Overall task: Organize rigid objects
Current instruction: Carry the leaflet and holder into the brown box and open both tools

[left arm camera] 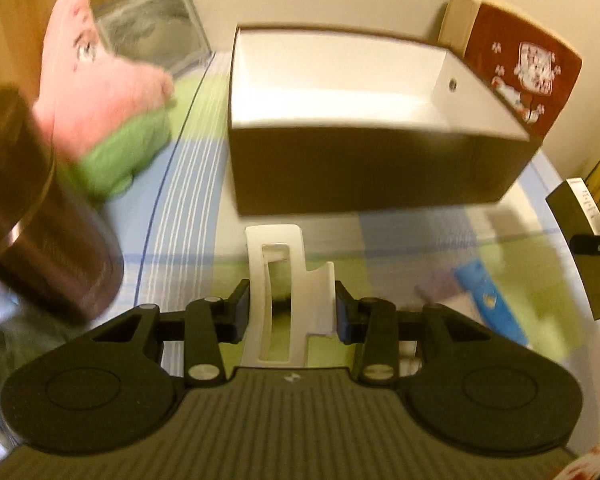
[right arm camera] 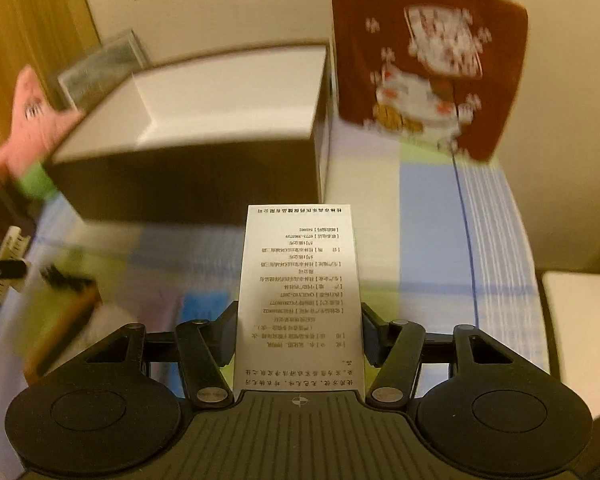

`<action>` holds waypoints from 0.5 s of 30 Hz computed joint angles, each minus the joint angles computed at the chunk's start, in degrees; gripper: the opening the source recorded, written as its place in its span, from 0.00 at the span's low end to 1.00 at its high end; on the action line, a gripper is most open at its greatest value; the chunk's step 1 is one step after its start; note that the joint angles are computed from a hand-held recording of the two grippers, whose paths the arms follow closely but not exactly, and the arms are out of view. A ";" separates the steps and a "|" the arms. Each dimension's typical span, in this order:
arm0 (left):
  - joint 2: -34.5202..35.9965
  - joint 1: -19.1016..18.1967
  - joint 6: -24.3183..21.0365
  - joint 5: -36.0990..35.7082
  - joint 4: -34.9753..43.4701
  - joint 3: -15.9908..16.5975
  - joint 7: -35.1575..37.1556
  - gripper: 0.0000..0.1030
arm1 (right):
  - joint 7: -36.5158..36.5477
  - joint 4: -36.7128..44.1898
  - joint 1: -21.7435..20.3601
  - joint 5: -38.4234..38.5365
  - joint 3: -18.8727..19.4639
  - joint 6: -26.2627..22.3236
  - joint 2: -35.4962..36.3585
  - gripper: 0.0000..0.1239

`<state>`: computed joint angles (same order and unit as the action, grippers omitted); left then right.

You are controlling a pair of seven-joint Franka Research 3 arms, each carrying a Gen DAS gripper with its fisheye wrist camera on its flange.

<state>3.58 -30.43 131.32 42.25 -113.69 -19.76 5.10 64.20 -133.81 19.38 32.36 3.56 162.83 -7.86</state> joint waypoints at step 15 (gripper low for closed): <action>12.99 1.96 0.46 4.69 21.41 6.06 12.17 0.35 | 2.21 28.54 1.21 -3.01 2.71 2.54 18.97 0.45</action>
<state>16.57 -28.48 131.78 46.94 -92.28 -13.70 17.27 66.41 -105.27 20.59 29.35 6.27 165.37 11.11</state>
